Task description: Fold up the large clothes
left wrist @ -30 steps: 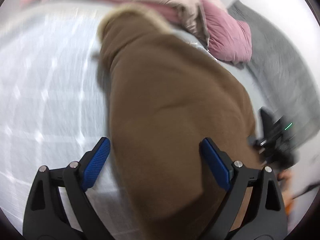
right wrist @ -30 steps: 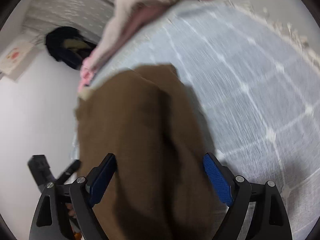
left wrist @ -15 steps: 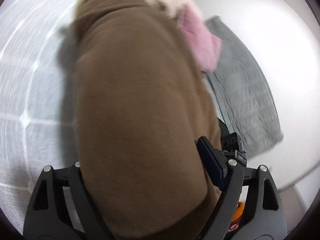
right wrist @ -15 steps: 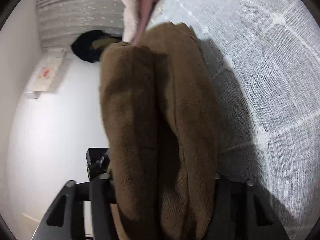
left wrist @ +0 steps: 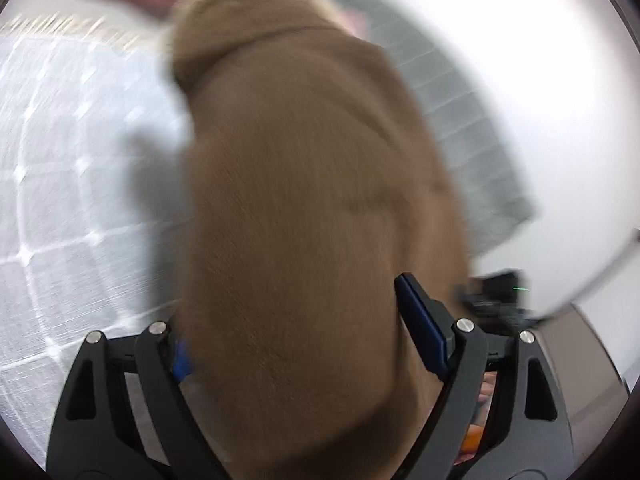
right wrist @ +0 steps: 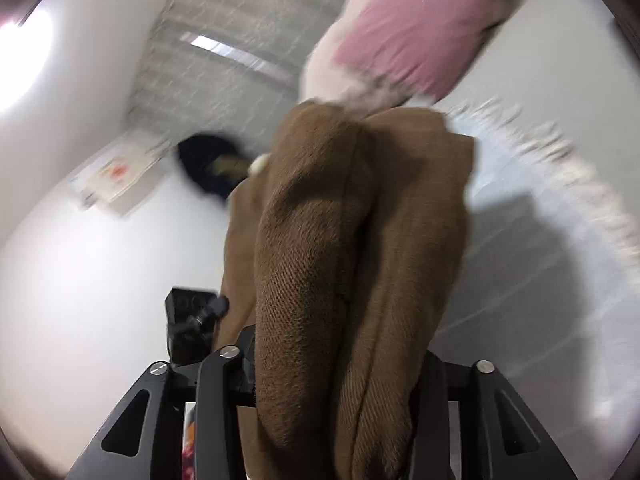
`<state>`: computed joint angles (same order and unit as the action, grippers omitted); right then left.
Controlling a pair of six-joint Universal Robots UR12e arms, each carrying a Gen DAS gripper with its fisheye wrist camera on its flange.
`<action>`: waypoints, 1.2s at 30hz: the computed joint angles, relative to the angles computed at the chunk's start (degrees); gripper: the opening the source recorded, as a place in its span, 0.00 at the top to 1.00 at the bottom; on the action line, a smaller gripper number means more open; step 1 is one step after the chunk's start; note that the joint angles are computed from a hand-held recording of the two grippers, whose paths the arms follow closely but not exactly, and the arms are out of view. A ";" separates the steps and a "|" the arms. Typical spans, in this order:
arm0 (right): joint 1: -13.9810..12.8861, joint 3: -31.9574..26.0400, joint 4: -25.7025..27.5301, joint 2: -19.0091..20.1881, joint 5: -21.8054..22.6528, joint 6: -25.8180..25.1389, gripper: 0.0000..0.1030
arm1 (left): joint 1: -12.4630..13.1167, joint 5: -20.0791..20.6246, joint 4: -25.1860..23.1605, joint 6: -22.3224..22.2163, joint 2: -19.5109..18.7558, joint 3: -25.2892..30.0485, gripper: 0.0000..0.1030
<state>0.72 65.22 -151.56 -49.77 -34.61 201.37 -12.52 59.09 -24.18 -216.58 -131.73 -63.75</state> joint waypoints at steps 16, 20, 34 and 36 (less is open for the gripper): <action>0.40 10.15 7.20 -7.13 -24.65 -8.87 0.43 | -6.66 19.21 -3.85 13.40 6.12 -9.19 0.15; 1.14 12.23 11.55 -10.01 -31.83 -13.32 0.43 | -7.17 20.61 -4.68 11.29 7.83 -10.80 0.15; 6.81 26.56 -0.23 -22.65 -48.57 -15.87 0.17 | -13.93 44.04 -19.84 8.17 12.39 -9.63 0.01; 7.81 28.48 -1.32 -23.58 -51.82 -15.31 0.12 | -14.80 46.92 -21.32 6.61 12.72 -9.83 0.01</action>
<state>8.53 93.70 -152.88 -73.35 -86.43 186.06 -27.32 106.01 -45.50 -209.97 -119.01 -73.57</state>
